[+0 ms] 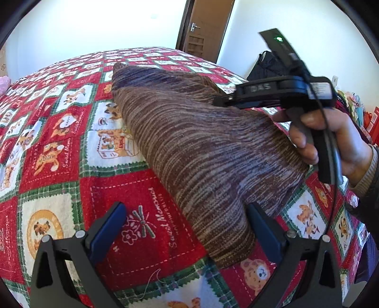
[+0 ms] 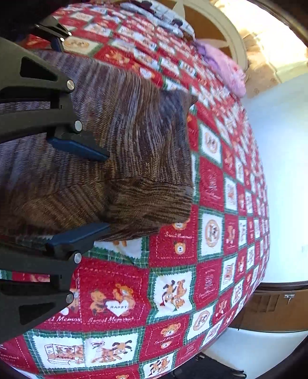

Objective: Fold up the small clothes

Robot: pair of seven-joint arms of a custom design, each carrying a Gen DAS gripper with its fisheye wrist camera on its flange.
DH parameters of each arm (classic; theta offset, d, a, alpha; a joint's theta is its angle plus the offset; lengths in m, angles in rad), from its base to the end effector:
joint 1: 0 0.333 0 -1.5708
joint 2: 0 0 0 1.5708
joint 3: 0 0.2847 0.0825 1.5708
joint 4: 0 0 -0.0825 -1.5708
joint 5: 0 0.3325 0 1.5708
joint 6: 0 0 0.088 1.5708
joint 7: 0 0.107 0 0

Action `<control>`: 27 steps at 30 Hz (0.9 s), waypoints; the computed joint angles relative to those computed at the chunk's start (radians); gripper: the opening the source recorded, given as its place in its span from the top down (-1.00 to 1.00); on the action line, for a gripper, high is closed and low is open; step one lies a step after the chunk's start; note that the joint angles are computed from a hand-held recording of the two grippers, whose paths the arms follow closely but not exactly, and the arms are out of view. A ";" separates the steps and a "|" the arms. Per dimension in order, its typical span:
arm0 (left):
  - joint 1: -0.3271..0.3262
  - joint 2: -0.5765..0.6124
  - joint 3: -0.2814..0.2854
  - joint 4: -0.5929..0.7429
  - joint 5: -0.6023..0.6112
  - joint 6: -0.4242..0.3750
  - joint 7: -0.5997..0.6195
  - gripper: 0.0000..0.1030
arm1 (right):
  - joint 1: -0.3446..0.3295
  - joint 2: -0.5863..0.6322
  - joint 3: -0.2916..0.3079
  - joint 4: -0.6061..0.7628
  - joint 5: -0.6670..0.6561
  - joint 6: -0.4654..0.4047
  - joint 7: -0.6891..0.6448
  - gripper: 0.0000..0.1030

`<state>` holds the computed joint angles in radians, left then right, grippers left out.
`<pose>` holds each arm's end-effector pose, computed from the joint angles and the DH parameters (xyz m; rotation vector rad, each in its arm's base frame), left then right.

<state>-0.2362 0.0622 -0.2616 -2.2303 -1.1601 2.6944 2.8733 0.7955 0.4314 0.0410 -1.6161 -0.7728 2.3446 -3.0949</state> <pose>0.4663 -0.2178 0.3759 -1.0560 2.6620 -1.1583 0.4424 0.4690 0.4051 -1.5075 2.0789 -0.5715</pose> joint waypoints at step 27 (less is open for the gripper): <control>0.027 0.094 -0.014 0.139 -0.004 -0.130 -0.214 -0.73 | -0.142 -0.055 -0.073 -0.233 -0.342 0.556 0.401 0.10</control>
<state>-0.2088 0.1564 -0.2755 -2.0915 -1.1645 2.5646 2.6594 0.6532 0.3762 -0.0317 -1.8488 -1.1145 2.9008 -2.6937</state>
